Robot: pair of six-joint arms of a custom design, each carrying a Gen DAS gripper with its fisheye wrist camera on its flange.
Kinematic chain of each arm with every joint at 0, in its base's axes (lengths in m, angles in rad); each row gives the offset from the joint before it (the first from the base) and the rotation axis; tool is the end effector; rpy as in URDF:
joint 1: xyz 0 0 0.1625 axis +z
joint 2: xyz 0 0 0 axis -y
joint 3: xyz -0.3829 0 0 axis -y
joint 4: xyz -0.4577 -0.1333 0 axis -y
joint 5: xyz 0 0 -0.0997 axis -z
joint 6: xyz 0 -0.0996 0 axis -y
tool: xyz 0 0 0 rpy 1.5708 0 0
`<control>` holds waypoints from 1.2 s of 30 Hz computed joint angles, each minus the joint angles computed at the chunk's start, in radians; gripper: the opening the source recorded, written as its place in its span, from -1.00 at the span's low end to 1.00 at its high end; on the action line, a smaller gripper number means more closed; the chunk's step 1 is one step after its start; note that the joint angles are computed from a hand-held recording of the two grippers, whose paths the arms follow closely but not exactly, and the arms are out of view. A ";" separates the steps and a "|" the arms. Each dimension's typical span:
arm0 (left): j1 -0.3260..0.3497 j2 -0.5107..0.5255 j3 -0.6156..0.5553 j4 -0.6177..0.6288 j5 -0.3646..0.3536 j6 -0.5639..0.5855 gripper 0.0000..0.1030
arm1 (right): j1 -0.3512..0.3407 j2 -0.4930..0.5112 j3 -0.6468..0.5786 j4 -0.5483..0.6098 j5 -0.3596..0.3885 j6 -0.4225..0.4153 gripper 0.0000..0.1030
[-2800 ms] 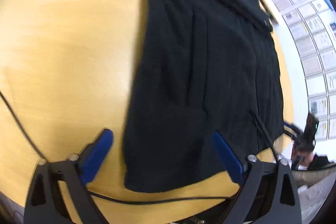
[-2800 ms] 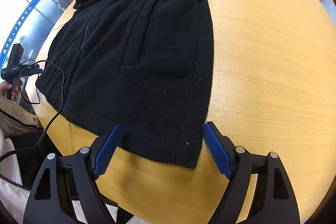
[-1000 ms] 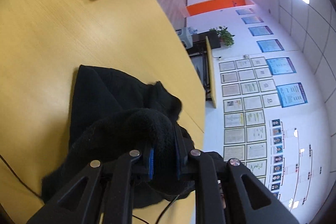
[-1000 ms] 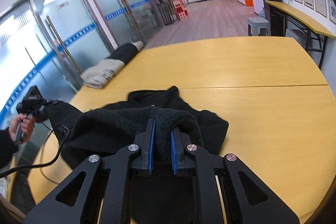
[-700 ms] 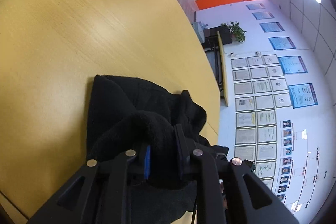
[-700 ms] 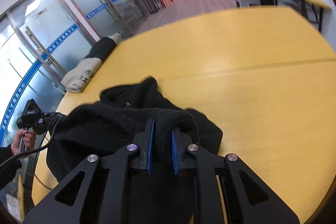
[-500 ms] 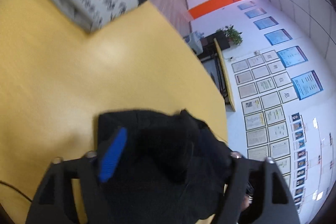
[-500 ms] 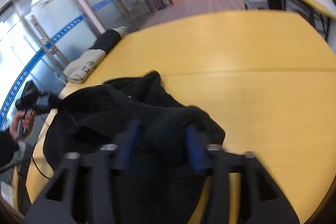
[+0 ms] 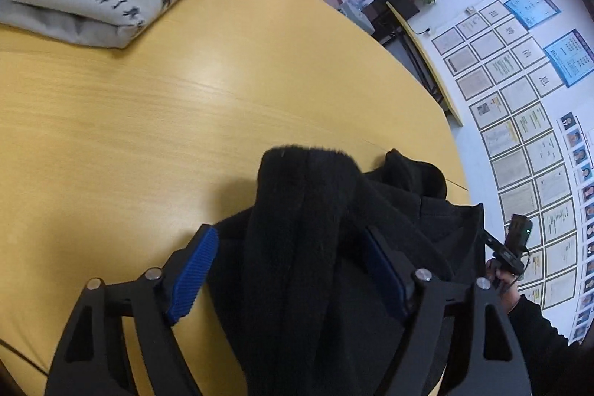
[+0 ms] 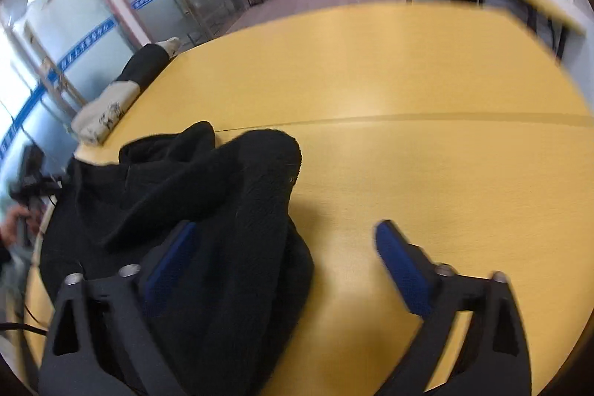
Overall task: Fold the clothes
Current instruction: 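Fold the hem up toward the collar with both tools and release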
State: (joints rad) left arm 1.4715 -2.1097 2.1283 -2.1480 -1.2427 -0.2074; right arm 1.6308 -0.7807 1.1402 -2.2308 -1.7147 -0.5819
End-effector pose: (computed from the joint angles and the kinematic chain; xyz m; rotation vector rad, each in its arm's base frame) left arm 0.1254 -0.4101 0.4555 -0.2821 2.7702 -0.8587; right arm 0.1683 -0.8162 0.2063 0.8858 -2.7648 0.3706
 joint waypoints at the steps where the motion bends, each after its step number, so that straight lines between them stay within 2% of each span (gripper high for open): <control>1: 0.004 0.009 -0.008 0.000 -0.009 0.013 -0.23 | -0.001 0.014 -0.016 0.007 0.003 0.015 0.03; 2: 0.007 0.017 -0.015 0.003 -0.016 0.024 -0.51 | -0.001 0.024 -0.024 -0.001 0.006 0.020 -0.74; 3: 0.003 0.024 -0.022 0.024 0.003 0.023 -0.70 | -0.001 0.026 -0.021 -0.020 0.012 0.020 -0.87; 4: 0.005 0.027 -0.025 0.036 0.014 0.027 -0.76 | 0.000 0.014 -0.001 -0.056 0.021 0.013 -0.87; 6: 0.026 0.020 -0.026 0.029 -0.011 0.040 -0.81 | -0.006 -0.028 0.056 -0.128 0.071 0.007 -0.88; 9: 0.091 -0.008 -0.018 -0.047 -0.155 0.076 -0.82 | -0.032 -0.088 0.123 -0.197 0.150 0.022 -0.89; 10: 0.108 -0.017 -0.013 -0.073 -0.201 0.088 -0.82 | -0.036 -0.086 0.123 -0.196 0.136 0.016 -0.89; 11: 0.106 -0.022 -0.010 -0.078 -0.204 0.110 -0.82 | -0.038 -0.076 0.114 -0.182 0.109 0.012 -0.89; 13: 0.088 -0.008 -0.011 -0.051 -0.144 0.114 -0.81 | -0.040 -0.057 0.097 -0.160 0.063 0.003 -0.88; 15: 0.079 0.006 -0.012 -0.027 -0.090 0.119 -0.80 | -0.042 -0.057 0.103 -0.191 0.083 -0.004 -0.87; 17: 0.059 0.002 -0.006 -0.021 -0.048 0.137 -0.71 | -0.040 -0.044 0.095 -0.198 0.041 0.015 -0.82; 19: 0.018 -0.033 0.011 -0.023 0.029 0.141 -0.41 | -0.034 -0.033 0.088 -0.199 -0.023 0.029 -0.54; 20: -0.012 -0.055 0.020 -0.021 0.079 0.138 -0.35 | -0.029 -0.045 0.102 -0.221 -0.049 0.024 -0.25; 21: -0.054 -0.084 0.025 -0.014 0.124 0.140 -0.27 | -0.025 -0.063 0.122 -0.246 -0.062 0.018 -0.10; 22: -0.099 -0.112 0.031 -0.004 0.169 0.143 -0.16 | -0.023 -0.095 0.156 -0.279 -0.049 0.010 -0.04; 24: -0.225 -0.180 0.050 0.048 0.255 0.205 -0.02 | -0.013 -0.203 0.276 -0.366 -0.010 -0.015 0.34; 25: -0.280 -0.206 0.055 0.094 0.277 0.246 0.09 | -0.009 -0.270 0.350 -0.392 0.015 -0.015 0.39; 26: -0.355 -0.230 0.066 0.165 0.301 0.290 0.12 | -0.005 -0.335 0.420 -0.414 0.039 -0.013 0.49; 28: -0.446 -0.248 0.094 0.248 0.307 0.357 0.19 | -0.002 -0.465 0.550 -0.405 0.064 0.015 0.55; 30: -0.521 -0.235 0.131 0.312 0.323 0.437 0.24 | -0.006 -0.607 0.699 -0.362 0.057 0.081 0.55; 33: -0.538 -0.155 0.165 0.333 0.276 0.587 0.24 | -0.034 -0.797 0.905 -0.290 0.019 0.232 0.55; 35: -0.530 -0.090 0.181 0.339 0.236 0.655 0.24 | -0.065 -0.863 0.997 -0.277 -0.004 0.310 0.55; 36: -0.510 -0.065 0.182 0.322 0.190 0.703 0.24 | -0.082 -0.884 1.033 -0.282 -0.012 0.341 0.55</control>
